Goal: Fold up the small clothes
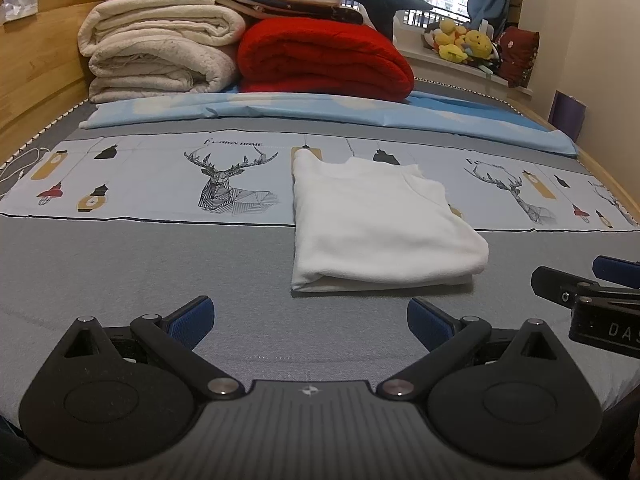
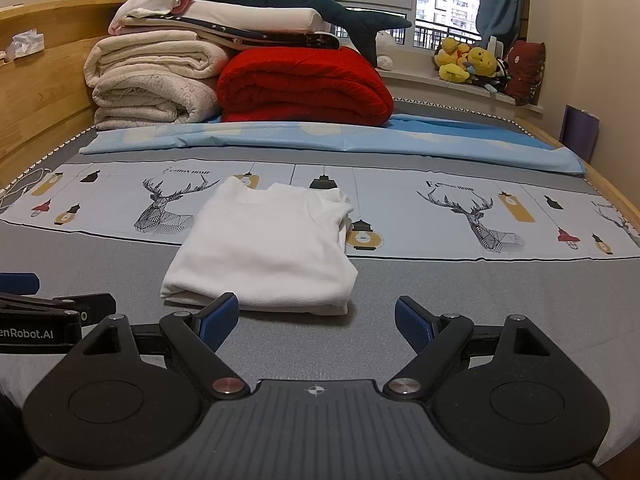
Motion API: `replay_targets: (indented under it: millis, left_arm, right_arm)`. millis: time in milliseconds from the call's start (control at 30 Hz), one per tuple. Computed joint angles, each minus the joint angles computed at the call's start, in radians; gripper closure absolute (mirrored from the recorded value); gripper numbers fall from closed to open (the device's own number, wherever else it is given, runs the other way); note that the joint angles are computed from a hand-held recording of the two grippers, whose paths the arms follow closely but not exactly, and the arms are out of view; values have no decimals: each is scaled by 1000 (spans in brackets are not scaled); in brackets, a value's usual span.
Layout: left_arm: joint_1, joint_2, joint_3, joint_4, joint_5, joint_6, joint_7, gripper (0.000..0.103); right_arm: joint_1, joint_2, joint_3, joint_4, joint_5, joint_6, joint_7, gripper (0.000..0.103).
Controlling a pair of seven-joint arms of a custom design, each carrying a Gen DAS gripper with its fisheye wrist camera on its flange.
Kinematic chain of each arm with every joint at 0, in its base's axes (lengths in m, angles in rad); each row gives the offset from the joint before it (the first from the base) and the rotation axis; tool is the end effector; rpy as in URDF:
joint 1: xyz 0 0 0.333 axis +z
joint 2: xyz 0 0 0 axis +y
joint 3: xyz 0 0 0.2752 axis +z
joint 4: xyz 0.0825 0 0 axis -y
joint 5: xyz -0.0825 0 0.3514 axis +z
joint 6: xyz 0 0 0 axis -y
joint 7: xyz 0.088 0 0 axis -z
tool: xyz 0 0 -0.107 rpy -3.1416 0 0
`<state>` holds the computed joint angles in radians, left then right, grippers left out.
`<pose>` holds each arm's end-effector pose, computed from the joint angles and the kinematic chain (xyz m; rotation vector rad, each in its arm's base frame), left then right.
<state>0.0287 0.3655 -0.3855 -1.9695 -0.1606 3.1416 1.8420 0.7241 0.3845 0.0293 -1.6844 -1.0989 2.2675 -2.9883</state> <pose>0.5949 -0.1846 0.3787 -1.4243 2.1130 -0.9857 0.4851 0.4210 0.3863 -1.4349 1.9645 -0.9365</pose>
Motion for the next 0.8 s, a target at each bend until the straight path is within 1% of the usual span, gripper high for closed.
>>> replay_targets:
  millis: [100, 400, 800]
  left_arm:
    - [-3, 0, 4, 0, 3, -1, -3, 0]
    - [13, 4, -15, 2, -2, -2, 13, 0]
    - [11, 3, -14, 2, -5, -1, 15, 0]
  right_arm:
    - [0, 1, 0, 1, 0, 0, -1, 17]
    - [0, -1, 0, -1, -1, 2, -3, 17]
    - [0, -2, 0, -3, -3, 6, -3, 17]
